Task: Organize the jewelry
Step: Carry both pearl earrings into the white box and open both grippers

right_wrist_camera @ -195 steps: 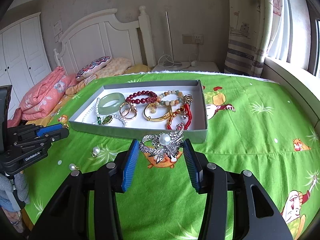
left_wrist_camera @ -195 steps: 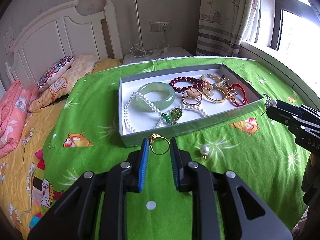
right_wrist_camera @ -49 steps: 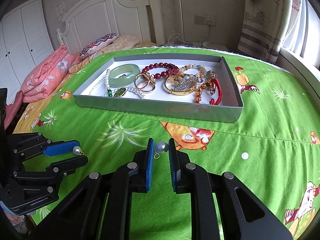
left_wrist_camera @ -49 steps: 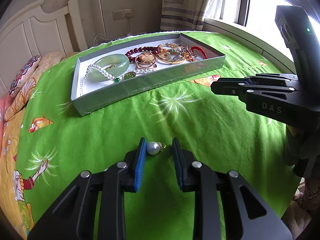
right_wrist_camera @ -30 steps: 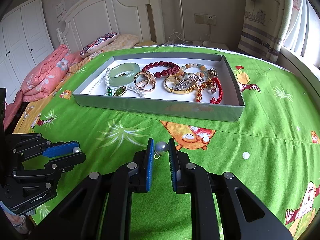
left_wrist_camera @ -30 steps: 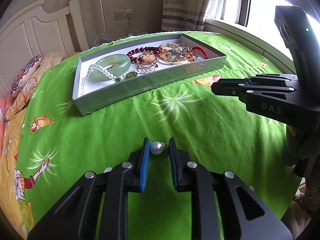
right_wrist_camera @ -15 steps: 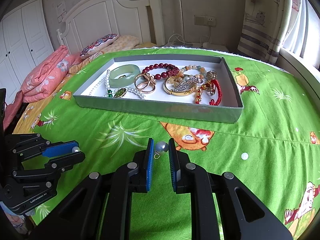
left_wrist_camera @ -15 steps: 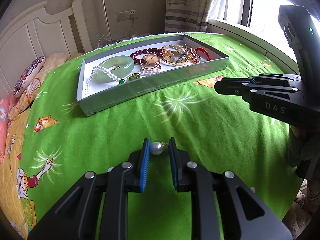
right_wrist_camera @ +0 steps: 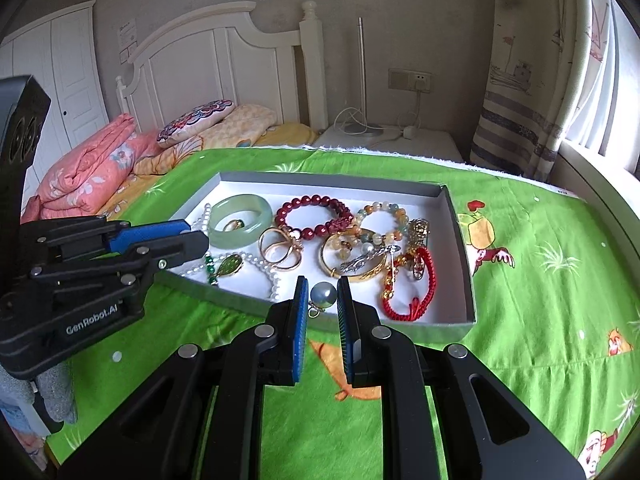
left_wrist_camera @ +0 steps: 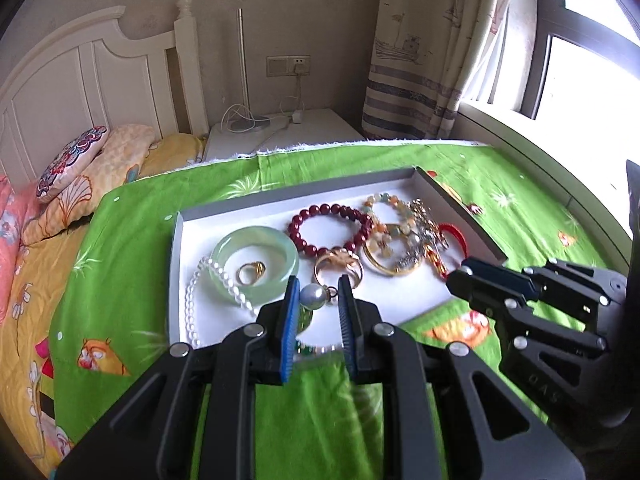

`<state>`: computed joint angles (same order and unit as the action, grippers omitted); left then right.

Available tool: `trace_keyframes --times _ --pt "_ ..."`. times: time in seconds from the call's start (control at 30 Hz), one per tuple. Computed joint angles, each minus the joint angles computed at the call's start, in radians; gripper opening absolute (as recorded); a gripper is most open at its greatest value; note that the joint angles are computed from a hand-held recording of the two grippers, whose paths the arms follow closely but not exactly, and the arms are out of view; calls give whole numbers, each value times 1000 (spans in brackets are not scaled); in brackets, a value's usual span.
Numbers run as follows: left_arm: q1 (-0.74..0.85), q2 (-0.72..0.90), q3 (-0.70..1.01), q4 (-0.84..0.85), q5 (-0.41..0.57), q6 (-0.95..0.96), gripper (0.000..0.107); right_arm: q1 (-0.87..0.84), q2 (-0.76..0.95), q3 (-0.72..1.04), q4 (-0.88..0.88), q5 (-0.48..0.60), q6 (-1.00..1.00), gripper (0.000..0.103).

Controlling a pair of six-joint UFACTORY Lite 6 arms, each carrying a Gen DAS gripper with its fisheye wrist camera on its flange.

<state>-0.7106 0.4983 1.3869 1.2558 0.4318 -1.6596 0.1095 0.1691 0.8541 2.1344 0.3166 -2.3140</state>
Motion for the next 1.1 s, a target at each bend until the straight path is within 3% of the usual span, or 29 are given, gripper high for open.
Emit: trace_keyframes --times 0.23,0.37,0.43,0.57,0.7,0.87,1.0,1.1 --pt "58 209 267 -127 -26 105 22 -28 190 189 -73 5 124 15" --pt "27 214 242 67 31 -102 67 -57 213 194 -69 58 142 17" --pt "9 187 195 164 77 -201 75 -68 205 180 -43 75 113 20" --pt "-24 131 99 313 186 -383 98 -83 183 144 -7 106 97 36" --pt "-55 90 35 338 274 -434 100 -70 119 64 127 119 -46 48" --pt "-90 30 -43 288 360 -456 100 -38 14 -67 356 144 -283 76" --pt "-129 16 -68 259 449 -456 100 -9 -40 -128 517 158 -443 85" --pt "-143 19 -72 262 474 -459 101 -11 -52 -141 559 158 -475 86"
